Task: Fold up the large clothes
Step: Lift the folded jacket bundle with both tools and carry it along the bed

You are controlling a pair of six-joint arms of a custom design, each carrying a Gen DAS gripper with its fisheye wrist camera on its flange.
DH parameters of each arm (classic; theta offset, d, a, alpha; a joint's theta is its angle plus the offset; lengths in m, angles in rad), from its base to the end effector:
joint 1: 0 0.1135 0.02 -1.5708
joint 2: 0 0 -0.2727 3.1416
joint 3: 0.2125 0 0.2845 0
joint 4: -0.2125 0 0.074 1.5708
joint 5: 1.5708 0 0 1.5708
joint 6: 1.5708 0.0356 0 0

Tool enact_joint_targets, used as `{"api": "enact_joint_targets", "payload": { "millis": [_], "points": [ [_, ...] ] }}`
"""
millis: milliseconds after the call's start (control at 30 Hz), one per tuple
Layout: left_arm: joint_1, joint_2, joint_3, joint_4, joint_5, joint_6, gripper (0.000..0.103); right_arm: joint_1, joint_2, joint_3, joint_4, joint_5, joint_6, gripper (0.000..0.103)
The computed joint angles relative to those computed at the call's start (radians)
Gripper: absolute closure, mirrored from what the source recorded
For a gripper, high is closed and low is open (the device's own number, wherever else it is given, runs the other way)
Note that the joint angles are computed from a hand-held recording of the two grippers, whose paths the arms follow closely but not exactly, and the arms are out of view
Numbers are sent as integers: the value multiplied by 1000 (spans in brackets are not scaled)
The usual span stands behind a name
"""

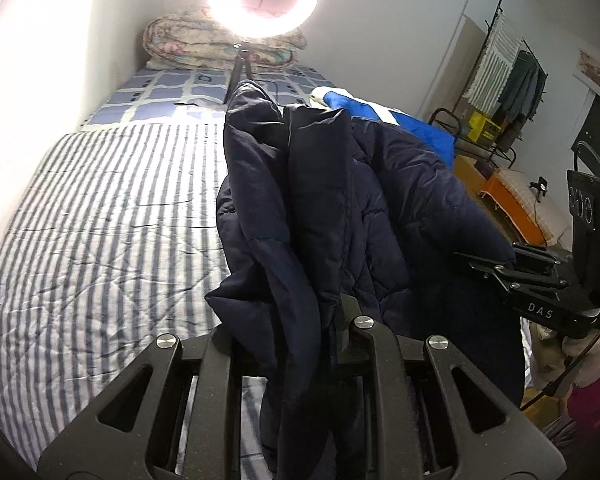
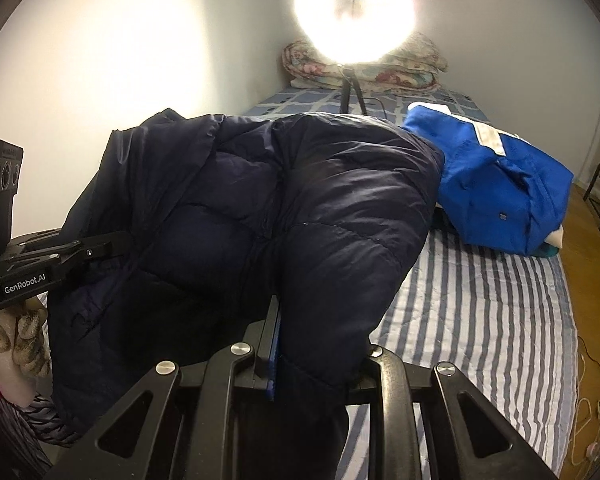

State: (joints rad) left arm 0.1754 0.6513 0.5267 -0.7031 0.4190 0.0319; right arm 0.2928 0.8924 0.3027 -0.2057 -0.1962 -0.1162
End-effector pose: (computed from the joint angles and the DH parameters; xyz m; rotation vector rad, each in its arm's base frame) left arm 0.1587 0.0134 0.2254 0.0256 2.3426 -0.3996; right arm 0.1795 0.0614 0.1432 -0.5739 2.2988 0.3173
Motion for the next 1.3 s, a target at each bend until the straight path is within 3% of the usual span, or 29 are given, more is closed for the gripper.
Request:
{"api": "enact_joint_targets", "payload": {
  "millis": [333, 633, 1000, 1300],
  "points": [
    [-246, 173, 76, 160, -112, -145, 88, -215, 45, 64, -22, -105, -109, 83],
    [-409, 490, 308, 322, -181, -194, 88, -452, 233, 274, -12, -231, -257, 84],
    [-445, 1003, 821, 400, -172, -231, 88, -514, 617, 733, 4, -194, -277, 84],
    [-456, 1411, 1354, 318, -221, -248, 88, -487, 943, 1113, 59, -101, -249, 84]
  ]
}}
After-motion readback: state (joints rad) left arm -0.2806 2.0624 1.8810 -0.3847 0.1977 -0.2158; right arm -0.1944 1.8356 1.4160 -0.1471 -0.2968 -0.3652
